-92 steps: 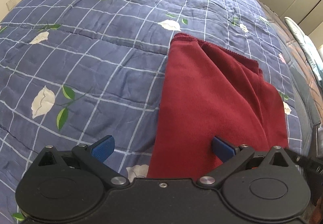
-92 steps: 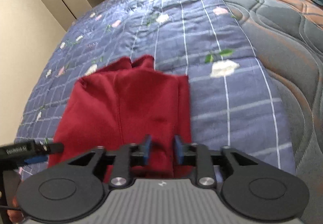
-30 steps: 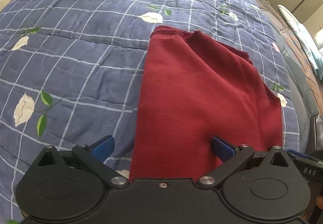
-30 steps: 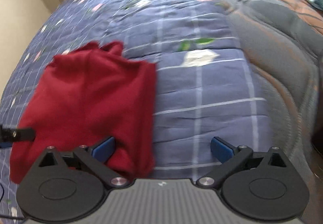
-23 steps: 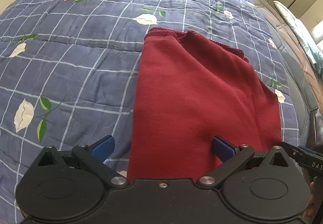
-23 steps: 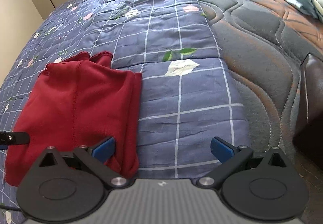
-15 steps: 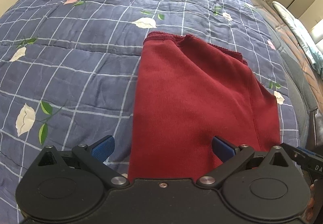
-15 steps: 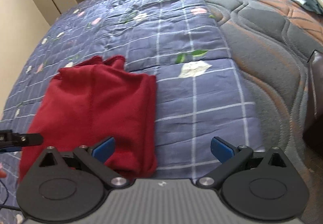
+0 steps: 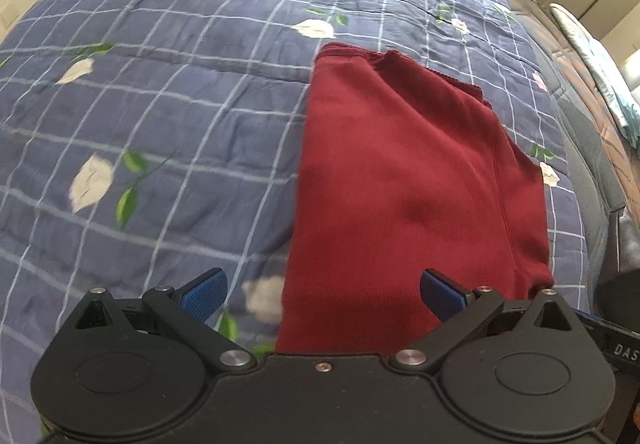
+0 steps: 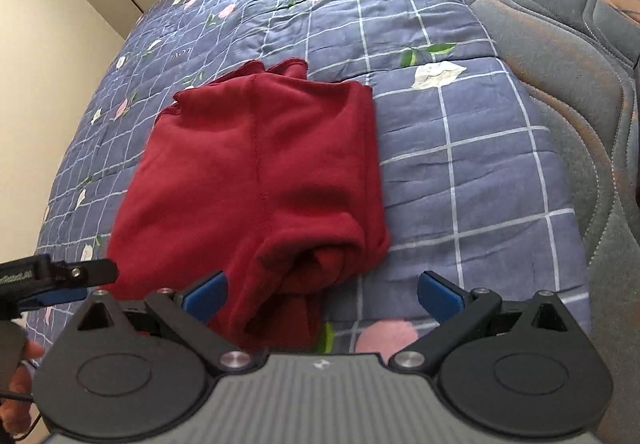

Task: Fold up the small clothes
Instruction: 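Open the right gripper and release the sweater edge, then lift both open grippers away from the folded red sweater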

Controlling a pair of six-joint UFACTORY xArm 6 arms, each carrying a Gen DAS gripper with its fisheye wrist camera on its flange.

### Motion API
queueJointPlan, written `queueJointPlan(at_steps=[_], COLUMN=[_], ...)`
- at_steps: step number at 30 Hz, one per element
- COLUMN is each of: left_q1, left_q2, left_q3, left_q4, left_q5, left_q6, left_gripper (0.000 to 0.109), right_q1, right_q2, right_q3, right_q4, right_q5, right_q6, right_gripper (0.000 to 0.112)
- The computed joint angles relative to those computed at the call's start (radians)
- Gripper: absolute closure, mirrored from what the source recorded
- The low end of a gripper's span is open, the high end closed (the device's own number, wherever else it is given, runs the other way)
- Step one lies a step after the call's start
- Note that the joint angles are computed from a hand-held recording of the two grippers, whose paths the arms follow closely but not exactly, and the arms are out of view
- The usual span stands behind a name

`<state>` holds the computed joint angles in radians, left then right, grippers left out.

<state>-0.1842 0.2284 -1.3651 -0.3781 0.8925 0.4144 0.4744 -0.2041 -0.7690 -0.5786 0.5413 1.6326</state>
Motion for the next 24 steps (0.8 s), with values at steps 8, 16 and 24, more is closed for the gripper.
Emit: queueJointPlan(at_steps=[8, 16, 24], left_q1=[0.056, 0.198, 0.379], left_q2=[-0.127, -0.324, -0.462], left_q3=[0.011, 0.065, -0.028], left_q4=[0.042, 0.021, 0.059], left_q5=[0.093, 0.215, 0.385], left_q6=[-0.042, 0.03, 0.136], left_gripper=[0.006, 0.006, 0.006], right_q1=[0.104, 0.265, 0.397], right_q2=[-0.034, 0.008, 0.14], right_q3=[-0.109, -0.295, -0.606], right_q4=[0.024, 0.045, 0.103], right_q5=[0.161, 0.365, 0.654], right_q6=[0.066, 0.112, 0.219], right_gripper=[0.009, 0.009, 0.009])
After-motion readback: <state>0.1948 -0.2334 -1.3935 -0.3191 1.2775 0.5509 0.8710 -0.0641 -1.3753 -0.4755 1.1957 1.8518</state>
